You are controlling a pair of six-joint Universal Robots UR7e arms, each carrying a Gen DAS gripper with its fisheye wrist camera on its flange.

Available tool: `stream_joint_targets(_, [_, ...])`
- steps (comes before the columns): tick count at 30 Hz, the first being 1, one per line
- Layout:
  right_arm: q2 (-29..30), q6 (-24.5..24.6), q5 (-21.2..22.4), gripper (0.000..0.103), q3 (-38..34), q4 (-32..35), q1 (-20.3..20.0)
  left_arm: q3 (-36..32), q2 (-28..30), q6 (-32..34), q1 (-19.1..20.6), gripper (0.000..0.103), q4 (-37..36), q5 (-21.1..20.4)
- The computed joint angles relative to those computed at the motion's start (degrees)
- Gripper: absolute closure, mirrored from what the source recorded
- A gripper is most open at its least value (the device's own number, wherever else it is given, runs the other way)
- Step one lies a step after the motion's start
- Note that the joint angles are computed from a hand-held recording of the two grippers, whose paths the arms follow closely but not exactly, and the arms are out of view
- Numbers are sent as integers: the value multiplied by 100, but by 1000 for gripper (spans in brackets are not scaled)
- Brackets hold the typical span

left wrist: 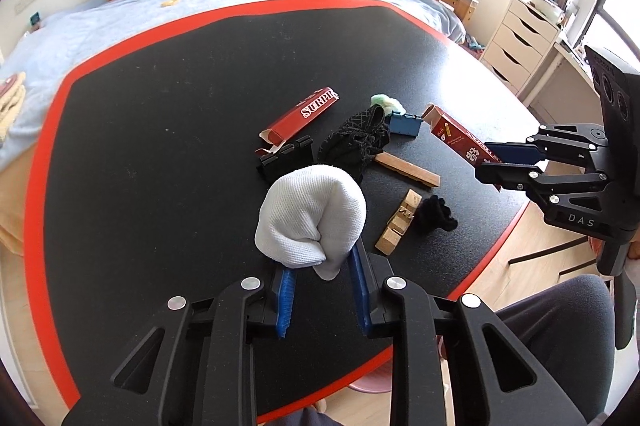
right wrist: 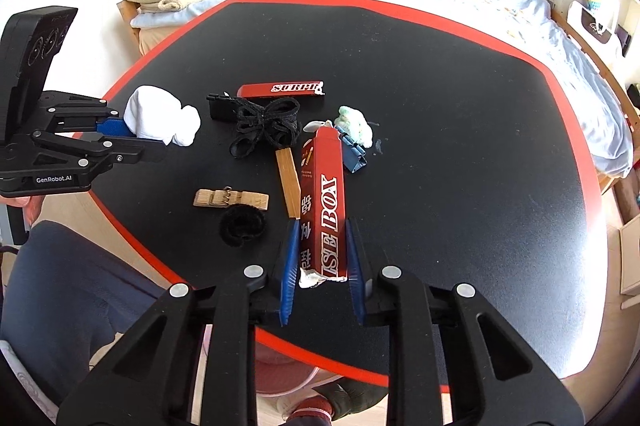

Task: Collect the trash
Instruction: 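Carry the sock and box over the pink bin and open both tools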

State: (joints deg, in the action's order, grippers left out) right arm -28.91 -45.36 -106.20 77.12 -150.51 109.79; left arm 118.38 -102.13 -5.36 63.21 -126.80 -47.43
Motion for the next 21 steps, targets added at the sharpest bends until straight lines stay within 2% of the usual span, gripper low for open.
stream_joint_targets(10, [-859, 406, 209, 81, 1214, -584, 54, 319, -475, -410, -597, 79, 414, 76])
stream_joint_targets(21, [-1477, 613, 191, 81, 2224, -928, 51, 792, -974, -984, -1189, 79, 944, 41])
